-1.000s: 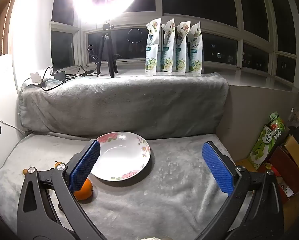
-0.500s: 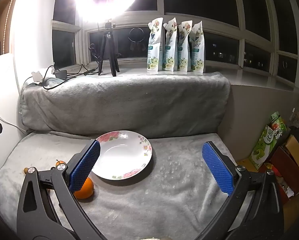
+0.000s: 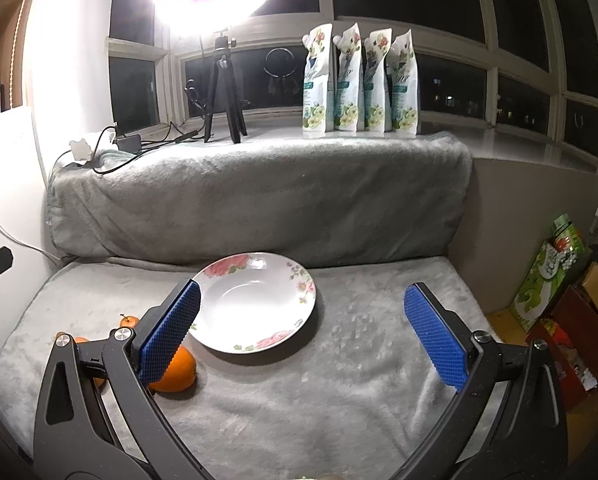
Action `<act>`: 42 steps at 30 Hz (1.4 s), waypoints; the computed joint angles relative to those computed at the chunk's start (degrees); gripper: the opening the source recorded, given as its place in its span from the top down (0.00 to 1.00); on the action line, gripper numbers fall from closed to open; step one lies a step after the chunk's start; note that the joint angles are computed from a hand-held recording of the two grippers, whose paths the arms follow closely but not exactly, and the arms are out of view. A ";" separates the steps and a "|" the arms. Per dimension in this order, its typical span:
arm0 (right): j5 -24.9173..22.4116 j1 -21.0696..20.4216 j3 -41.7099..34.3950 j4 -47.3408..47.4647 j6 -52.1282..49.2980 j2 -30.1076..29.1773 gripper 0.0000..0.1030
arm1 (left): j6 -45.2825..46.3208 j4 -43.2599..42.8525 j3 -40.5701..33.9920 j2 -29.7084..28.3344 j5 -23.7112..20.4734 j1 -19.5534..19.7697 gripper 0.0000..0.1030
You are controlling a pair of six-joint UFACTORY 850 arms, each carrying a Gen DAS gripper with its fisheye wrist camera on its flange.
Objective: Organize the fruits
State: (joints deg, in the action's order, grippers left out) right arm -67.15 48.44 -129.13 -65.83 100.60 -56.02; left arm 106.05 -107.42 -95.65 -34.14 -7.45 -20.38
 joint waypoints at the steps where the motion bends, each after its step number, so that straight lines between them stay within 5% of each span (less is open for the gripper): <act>1: 1.05 -0.13 0.63 0.24 0.36 0.33 0.00 | -4.42 4.42 -0.21 -0.20 -0.52 0.11 0.07; 12: 18.09 -2.52 10.29 2.70 8.37 5.13 0.00 | -36.99 36.61 -3.91 -3.97 -12.26 1.34 0.19; 19: 31.09 -4.49 14.15 4.30 12.13 6.05 0.08 | -42.26 42.53 -5.70 -6.31 -18.23 1.01 0.20; 22: 35.42 -5.12 14.11 6.12 11.71 5.58 0.10 | -45.96 46.52 -7.81 -8.12 -21.45 0.60 0.36; 25: 39.97 -5.87 13.95 8.18 10.85 5.07 0.14 | -48.45 48.98 -9.49 -9.74 -23.52 0.33 0.36; 42: 52.68 -9.05 7.01 35.13 -11.45 -1.82 0.34 | -55.59 56.97 -18.17 -16.64 -30.50 -1.26 0.42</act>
State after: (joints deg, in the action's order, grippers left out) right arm -14.47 39.39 -122.12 -30.70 89.15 -57.83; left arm 50.46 -50.45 -113.82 -50.78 -37.95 -21.64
